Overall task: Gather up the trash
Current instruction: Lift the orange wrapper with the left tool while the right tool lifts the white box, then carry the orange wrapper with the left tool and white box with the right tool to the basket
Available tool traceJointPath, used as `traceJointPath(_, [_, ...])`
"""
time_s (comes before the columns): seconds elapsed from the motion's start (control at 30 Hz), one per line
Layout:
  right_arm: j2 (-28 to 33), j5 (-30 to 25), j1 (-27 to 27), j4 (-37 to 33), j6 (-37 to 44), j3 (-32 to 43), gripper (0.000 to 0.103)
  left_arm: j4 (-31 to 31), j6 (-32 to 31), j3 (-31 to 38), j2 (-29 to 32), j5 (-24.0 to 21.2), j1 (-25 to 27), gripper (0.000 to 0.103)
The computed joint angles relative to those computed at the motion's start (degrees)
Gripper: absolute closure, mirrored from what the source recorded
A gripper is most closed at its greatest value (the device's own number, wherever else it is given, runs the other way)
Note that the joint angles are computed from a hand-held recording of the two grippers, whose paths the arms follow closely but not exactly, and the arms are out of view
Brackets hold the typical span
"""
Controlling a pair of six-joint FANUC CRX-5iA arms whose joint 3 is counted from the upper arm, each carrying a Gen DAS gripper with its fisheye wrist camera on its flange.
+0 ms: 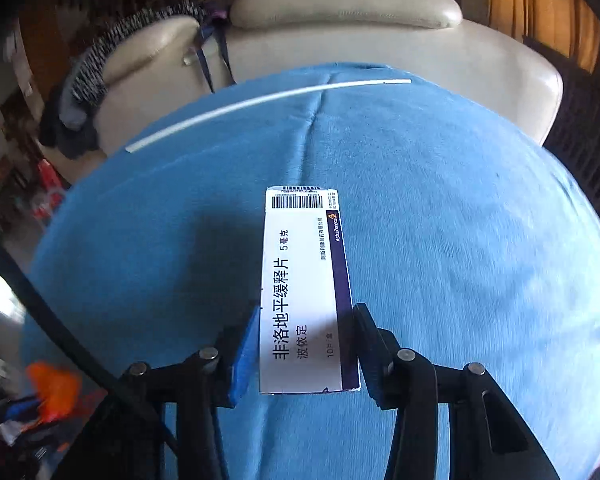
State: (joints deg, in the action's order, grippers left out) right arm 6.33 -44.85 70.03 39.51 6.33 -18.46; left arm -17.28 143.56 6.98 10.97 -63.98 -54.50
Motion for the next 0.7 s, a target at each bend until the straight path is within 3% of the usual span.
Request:
traceJointPath(0.23, [-10.57,1.13,8.08,7.83,-15.16,-10.83,0.055,-6.90,1.72,5.87,2.52,-6.93,-4.71,0.074])
traceJointPath(0.47, [-18.21,-6.33,18.41,12.98,-28.62,-17.71,0.055,-11.58,2.00,9.22,3.46,-10.62,-8.17,0.074])
traceJointPath(0.7, [-21.15,-13.18,25.51,14.55,-35.25,-19.98,0.055,-14.69,2.05,11.93,4.28,-13.83,-11.84,0.073])
